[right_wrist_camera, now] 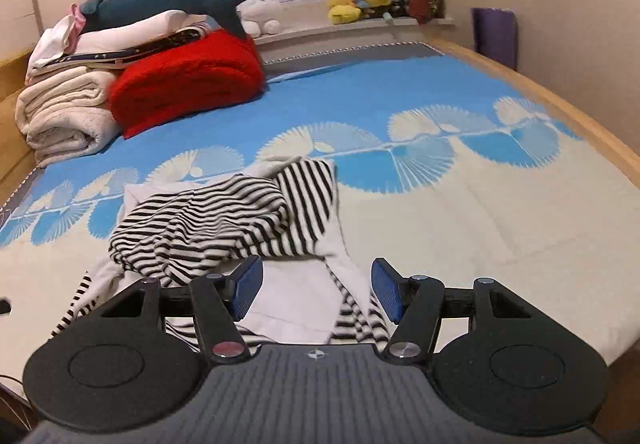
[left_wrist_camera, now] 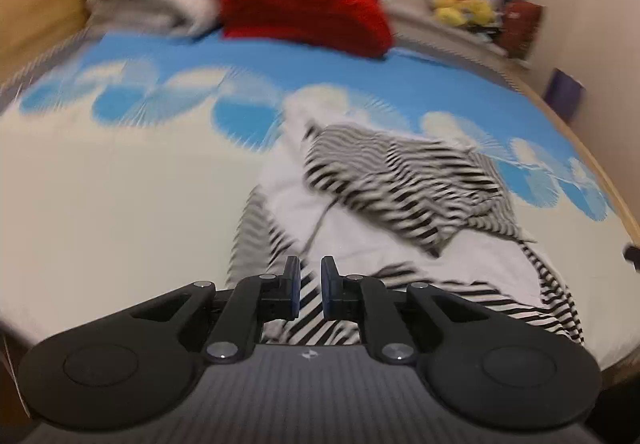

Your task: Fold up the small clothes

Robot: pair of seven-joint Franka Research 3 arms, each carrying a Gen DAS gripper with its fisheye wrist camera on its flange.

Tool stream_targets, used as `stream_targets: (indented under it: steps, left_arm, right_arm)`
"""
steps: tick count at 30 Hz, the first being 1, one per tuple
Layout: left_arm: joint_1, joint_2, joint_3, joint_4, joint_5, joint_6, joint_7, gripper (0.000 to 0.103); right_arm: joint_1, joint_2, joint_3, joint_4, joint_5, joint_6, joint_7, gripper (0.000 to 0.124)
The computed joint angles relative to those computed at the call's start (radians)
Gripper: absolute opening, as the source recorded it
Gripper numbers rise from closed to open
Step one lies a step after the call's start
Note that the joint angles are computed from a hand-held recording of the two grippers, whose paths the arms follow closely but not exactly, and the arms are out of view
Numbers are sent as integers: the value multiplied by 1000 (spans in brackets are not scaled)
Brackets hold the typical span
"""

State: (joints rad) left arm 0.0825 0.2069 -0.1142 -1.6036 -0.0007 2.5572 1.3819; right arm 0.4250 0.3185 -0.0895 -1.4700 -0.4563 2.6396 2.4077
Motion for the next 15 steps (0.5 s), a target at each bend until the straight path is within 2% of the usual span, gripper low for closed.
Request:
stream_targets:
  steps: [2,4,6,8,10,11,12,13,14,15]
  left_arm:
    - [1,2,17,20,17,-77,-55,11]
    - [15,7,9,50,-31,-135,-56,11]
    - [29,3,-4,48,-90,-133,-29,15]
    - [29,-5,-8,6,-112,-92,-14,17]
    - [20,-11,-8,-56,-107,-40,-17,19]
    - [13,0,-4,-58,-85,-67,-20,19]
    - [-7,27,12,-25,-18,-129,-81,19]
    - [-14,47,15,-3,-1,-145,-116,23]
    - [-10,59,10,1,-11,-117,-120,30]
    - [-14,74,12,15,9,-109,-134,48]
  right_arm:
    - [-10,-10,1,-23,21,-9,7,58]
    - [-25,-19,8,-50,49,-4,3,56]
    - [-42,-24,21,-59,101,-48,-7,57]
    - [-75,-29,44,-92,189,-24,-33,56]
    - [-76,-19,42,-93,213,-72,-37,56]
    - [-77,-4,41,-77,226,-113,-32,57]
    - [-87,10,48,-62,259,-134,-41,57]
    - [-96,21,54,-54,290,-138,-50,56]
    - [-99,29,54,-47,304,-145,-55,56]
    - [-95,42,48,-30,302,-167,-56,56]
